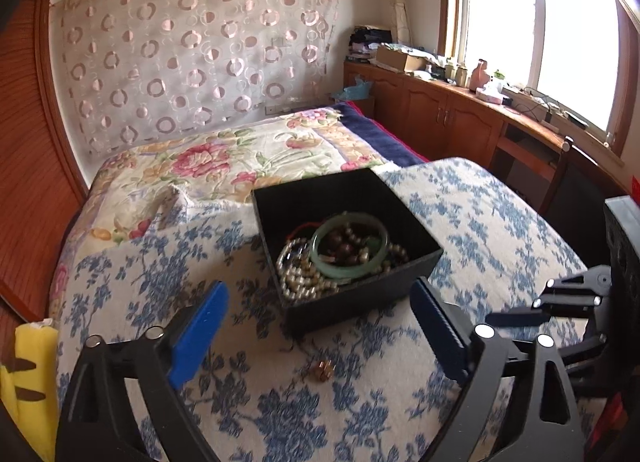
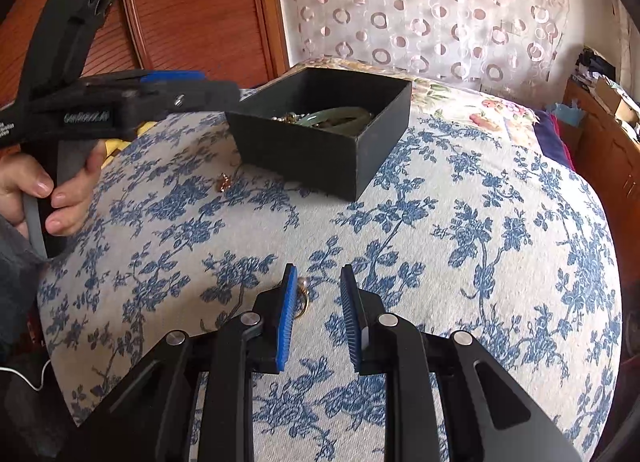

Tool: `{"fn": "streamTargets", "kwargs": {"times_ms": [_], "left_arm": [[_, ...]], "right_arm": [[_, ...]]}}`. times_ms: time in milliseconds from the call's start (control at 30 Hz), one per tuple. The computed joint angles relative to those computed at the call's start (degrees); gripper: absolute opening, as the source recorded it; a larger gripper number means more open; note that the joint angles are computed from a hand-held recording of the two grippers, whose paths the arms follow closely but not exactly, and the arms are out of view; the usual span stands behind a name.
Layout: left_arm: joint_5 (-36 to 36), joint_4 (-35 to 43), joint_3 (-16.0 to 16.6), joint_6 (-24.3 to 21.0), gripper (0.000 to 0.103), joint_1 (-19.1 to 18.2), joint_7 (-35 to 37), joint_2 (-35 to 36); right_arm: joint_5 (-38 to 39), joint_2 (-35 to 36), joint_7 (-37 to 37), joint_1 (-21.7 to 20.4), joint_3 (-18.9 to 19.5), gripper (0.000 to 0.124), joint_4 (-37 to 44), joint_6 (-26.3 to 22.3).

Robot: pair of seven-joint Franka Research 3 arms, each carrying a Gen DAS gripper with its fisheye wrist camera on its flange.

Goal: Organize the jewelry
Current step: 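Withdraw the left gripper from the box toward the gold ring, then grasp the small gold ring with the left gripper and lift it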

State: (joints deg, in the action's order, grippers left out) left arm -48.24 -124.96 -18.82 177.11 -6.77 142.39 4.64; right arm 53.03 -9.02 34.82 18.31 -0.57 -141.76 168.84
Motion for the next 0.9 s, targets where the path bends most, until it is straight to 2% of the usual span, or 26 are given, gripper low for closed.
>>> {"fn": "streamTargets", "kwargs": {"times_ms": [133, 233, 467, 600, 733, 800, 867, 900], "left_arm": [[1.79, -2.13, 1.22, -1.92, 0.091, -0.17, -1.53, -0.76], [8.35, -3.73, 2.85, -2.39, 0.091, -0.89, -6.82, -0.31], [21.66, -3.68, 3.97, -4.62, 0.091, -0.07, -17.99, 2.36], [25.16, -3.26, 2.34, -5.18, 0.091, 1.73, -20.33, 3.07], [23.43, -2.71, 0.17, -5.87, 0.091, 3.82, -18.61, 3.25], [22.16, -2.89, -0.43, -5.2, 0.081, 4.21, -17.3, 3.03], [23.81, -3.08, 0.23, -4.74, 0.053, 3.54, -18.65, 2.93], [23.38, -3.15, -0.08, -4.51, 0.046, 3.72, -18.39, 2.9]], "right_arm": [[-0.62, -0.45, -0.15, 0.12, 0.18, 0.024, -0.21, -1.12], [-1.74, -0.07, 0.26, 0.16, 0.56, 0.024, -0.09, -1.7], [-13.04, 1.57, 7.96, -1.25, 2.94, 0.024, -0.74, 1.9], [-14.36, 1.59, 8.16, -0.41, 2.0, 0.024, -0.9, 2.08], [-12.81, 1.55, 6.51, 0.25, 1.21, 0.022, -0.97, 2.27], [-12.24, 1.48, 6.01, 0.32, 1.0, 0.022, -0.9, 2.07], [-11.8, 1.37, 5.73, 0.35, 0.94, 0.022, -1.05, 2.23], [-11.61, 1.25, 5.64, 0.35, 0.93, 0.022, -1.17, 2.29]]}}
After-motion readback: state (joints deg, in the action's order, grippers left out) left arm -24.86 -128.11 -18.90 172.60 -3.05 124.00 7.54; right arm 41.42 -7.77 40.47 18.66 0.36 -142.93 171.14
